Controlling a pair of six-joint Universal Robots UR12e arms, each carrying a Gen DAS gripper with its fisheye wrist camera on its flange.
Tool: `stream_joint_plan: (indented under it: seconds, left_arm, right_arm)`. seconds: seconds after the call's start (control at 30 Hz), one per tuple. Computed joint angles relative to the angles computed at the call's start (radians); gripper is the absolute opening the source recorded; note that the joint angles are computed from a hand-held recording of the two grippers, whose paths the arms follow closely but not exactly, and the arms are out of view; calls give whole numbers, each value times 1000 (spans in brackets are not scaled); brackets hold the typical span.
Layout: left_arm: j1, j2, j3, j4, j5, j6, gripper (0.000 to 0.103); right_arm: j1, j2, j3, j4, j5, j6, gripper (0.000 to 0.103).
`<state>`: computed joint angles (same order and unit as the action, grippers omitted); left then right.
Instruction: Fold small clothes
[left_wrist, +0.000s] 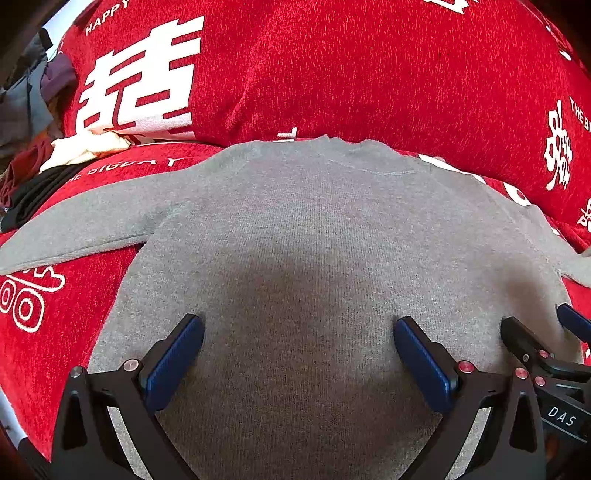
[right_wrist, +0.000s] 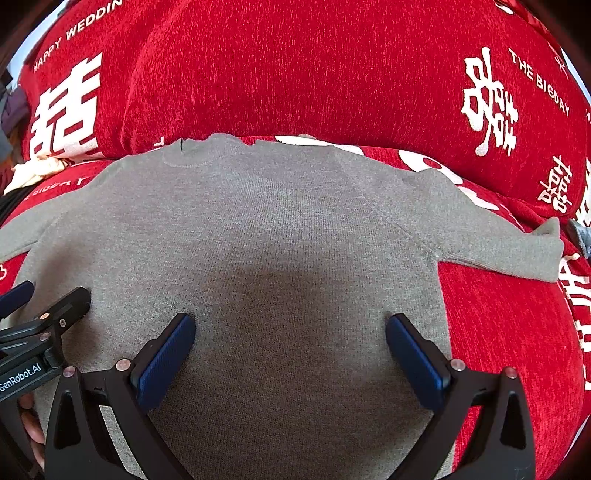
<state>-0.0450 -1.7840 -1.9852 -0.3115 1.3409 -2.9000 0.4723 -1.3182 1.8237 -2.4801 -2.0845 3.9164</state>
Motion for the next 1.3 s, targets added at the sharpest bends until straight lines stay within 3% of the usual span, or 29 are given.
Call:
stream_joint_plan:
  seconds: [0.67,0.8,0.93,1.13,1.3]
  left_arm:
    - [-7,3,-3,6,25,-7,103]
    - [-11,4,7,-25,38,-4,103]
    - [-17,5,44,-129,56,3,103]
    - [-33,-9,137,-369,103,0,103]
    - [-40,-7,169,-470,125,-16,103]
  right_arm:
    - [3,4,-10,20,-3,9,103]
    - [3,4,-13,28,0,14,103]
    - [-12,-1,-30,85,55,7,103]
    - [-42,-2,-65,192,161,0,103]
    - [-54,-1,-84,237,204,-23,103]
